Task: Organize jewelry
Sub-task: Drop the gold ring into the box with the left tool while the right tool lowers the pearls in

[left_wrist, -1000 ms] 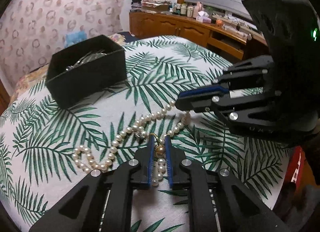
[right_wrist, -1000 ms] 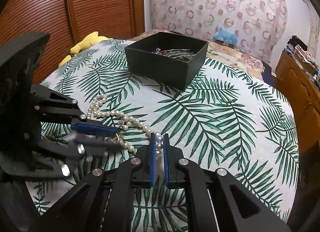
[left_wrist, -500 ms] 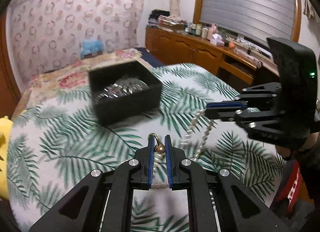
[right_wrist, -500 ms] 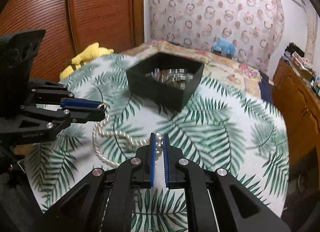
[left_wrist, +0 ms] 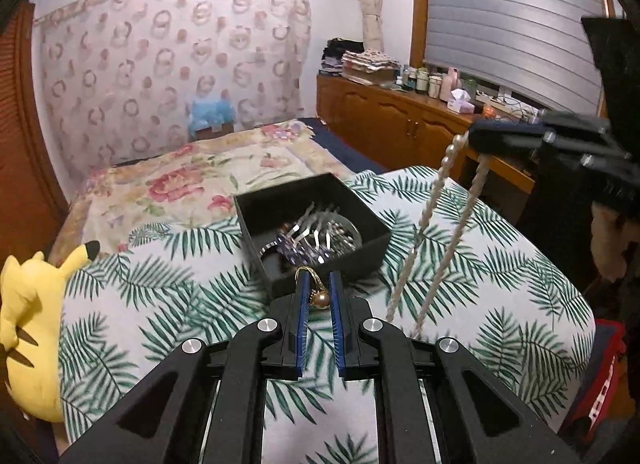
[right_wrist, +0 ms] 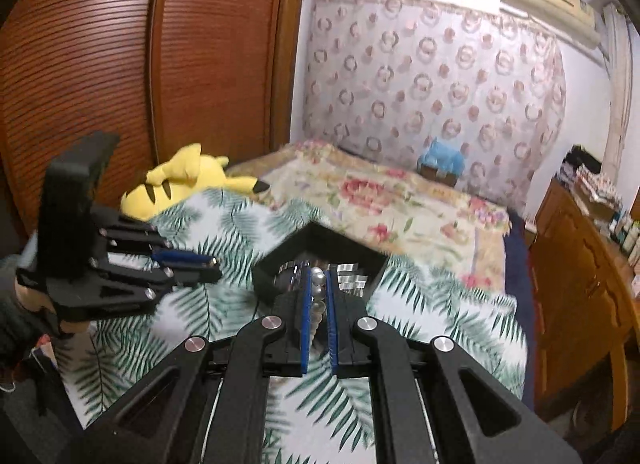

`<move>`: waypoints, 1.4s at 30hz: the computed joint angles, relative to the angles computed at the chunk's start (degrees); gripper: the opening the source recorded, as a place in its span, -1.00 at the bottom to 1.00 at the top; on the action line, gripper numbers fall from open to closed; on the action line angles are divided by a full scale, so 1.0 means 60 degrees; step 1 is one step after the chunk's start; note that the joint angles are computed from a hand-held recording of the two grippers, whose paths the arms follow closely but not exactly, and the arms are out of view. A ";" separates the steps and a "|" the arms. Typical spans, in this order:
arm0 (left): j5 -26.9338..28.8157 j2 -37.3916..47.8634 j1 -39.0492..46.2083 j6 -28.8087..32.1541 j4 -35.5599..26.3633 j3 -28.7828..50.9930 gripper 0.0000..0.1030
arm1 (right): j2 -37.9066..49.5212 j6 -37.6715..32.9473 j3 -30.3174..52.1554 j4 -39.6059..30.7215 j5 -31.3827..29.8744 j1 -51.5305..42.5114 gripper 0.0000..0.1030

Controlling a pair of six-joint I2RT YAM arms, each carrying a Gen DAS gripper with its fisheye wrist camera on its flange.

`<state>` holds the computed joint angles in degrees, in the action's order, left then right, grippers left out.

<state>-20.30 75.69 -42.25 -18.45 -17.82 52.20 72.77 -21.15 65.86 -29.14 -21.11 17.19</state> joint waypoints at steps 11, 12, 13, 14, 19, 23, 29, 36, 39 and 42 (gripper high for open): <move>0.0955 0.1469 0.1164 0.0839 0.0331 0.1375 -0.82 | 0.1368 0.0215 0.2702 -0.0203 -0.0247 -0.0137 -0.84; 0.1012 0.1605 0.1237 0.0873 0.0370 0.1459 -0.82 | 0.1484 0.0238 0.2925 -0.0214 -0.0279 -0.0178 -0.84; 0.1115 0.1818 0.1347 0.0906 0.0399 0.1620 -0.82 | 0.1646 0.0259 0.3227 -0.0251 -0.0325 -0.0220 -0.84; 0.1197 0.1997 0.1434 0.0936 0.0431 0.1740 -0.82 | 0.1830 0.0292 0.3543 -0.0287 -0.0370 -0.0248 -0.84; 0.1497 0.2643 0.1682 0.0887 0.0666 0.2020 -0.82 | 0.2436 0.0249 0.4289 -0.0368 -0.0294 -0.0171 -0.84; 0.1599 0.2986 0.1794 0.0822 0.0730 0.2194 -0.78 | 0.2843 0.0256 0.4409 -0.0345 -0.0299 -0.0148 -0.84; 0.1424 0.2917 0.1868 0.0658 0.0807 0.1952 -0.50 | 0.3187 0.0213 0.3990 -0.0129 0.0014 0.0129 -0.84; 0.1003 0.2419 0.1840 0.0348 0.0809 0.1462 0.01 | 0.3722 0.0508 0.3542 0.0091 0.0215 0.0366 -0.84; 0.0893 0.2054 0.1804 0.0158 0.0806 0.1150 0.19 | 0.3990 0.0752 0.3472 0.0120 0.0178 0.0446 -0.84; 0.0570 0.1732 0.1688 0.0021 0.0660 0.0946 0.49 | 0.4161 0.1106 0.3322 0.0267 0.0006 0.0455 -0.84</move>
<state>-16.87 86.08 -32.12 -18.32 -13.85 57.88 97.74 -14.52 85.80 -27.54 -21.08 19.92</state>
